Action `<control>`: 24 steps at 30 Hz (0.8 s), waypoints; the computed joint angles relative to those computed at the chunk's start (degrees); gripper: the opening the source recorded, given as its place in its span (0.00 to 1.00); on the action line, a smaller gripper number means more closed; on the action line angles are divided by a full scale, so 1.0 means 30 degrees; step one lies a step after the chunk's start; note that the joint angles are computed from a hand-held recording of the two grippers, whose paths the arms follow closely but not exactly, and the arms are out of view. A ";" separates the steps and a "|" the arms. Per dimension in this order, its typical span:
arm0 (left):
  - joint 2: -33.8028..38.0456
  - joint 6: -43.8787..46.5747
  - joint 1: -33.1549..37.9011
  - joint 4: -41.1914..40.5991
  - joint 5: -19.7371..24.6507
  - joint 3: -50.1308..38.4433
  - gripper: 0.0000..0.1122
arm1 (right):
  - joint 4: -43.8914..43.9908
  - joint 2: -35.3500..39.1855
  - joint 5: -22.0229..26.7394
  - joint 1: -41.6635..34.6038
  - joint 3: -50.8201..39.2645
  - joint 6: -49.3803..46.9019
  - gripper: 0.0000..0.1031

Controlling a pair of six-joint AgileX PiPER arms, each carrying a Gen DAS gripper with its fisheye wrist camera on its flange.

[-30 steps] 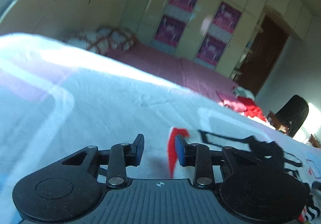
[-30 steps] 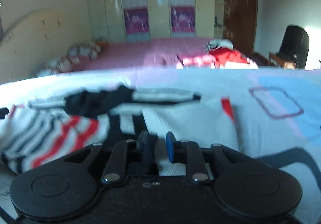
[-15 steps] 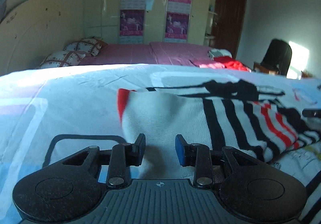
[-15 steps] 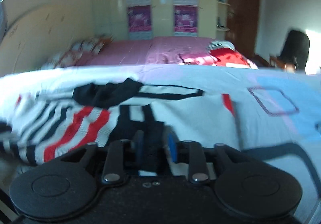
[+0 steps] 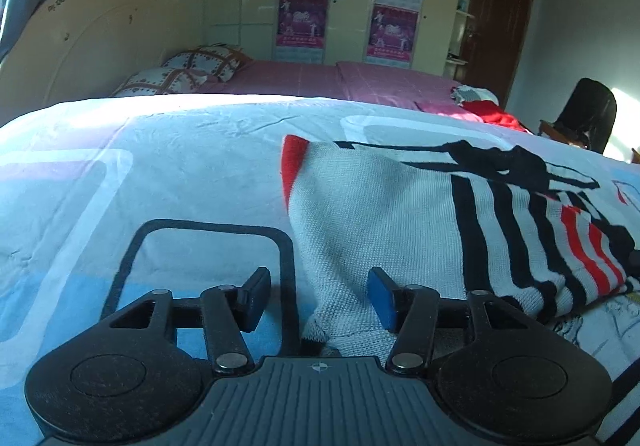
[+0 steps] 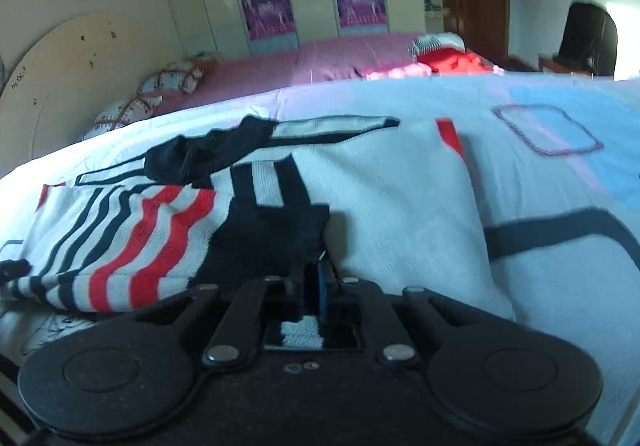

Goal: Fold small clothes

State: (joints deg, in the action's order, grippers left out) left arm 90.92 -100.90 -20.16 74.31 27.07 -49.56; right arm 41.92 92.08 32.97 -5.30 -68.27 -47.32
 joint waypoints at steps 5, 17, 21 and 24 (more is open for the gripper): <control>-0.0815 -0.1704 -0.1713 0.2210 0.0841 0.0229 0.48 | 0.3681 -0.1238 0.0048 -0.0629 0.0635 -0.4244 0.21; -0.1364 0.2086 -0.4569 -0.2589 0.4925 0.0010 0.67 | 0.3852 -0.1289 0.4299 -0.3666 0.0396 -0.5034 0.39; -0.3342 0.1697 -0.7933 -0.4951 0.8271 0.1756 0.67 | 0.4172 -0.2209 0.7072 -0.6651 0.1356 -0.5898 0.40; -0.4260 0.0167 -1.1034 -0.6454 1.0763 0.2647 0.67 | 0.4325 -0.2214 0.9467 -0.8930 0.1483 -0.6517 0.40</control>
State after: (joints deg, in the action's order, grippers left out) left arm 78.14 -100.40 -53.26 54.95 59.36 -41.62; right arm 54.89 85.43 61.37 -32.09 -63.82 -66.87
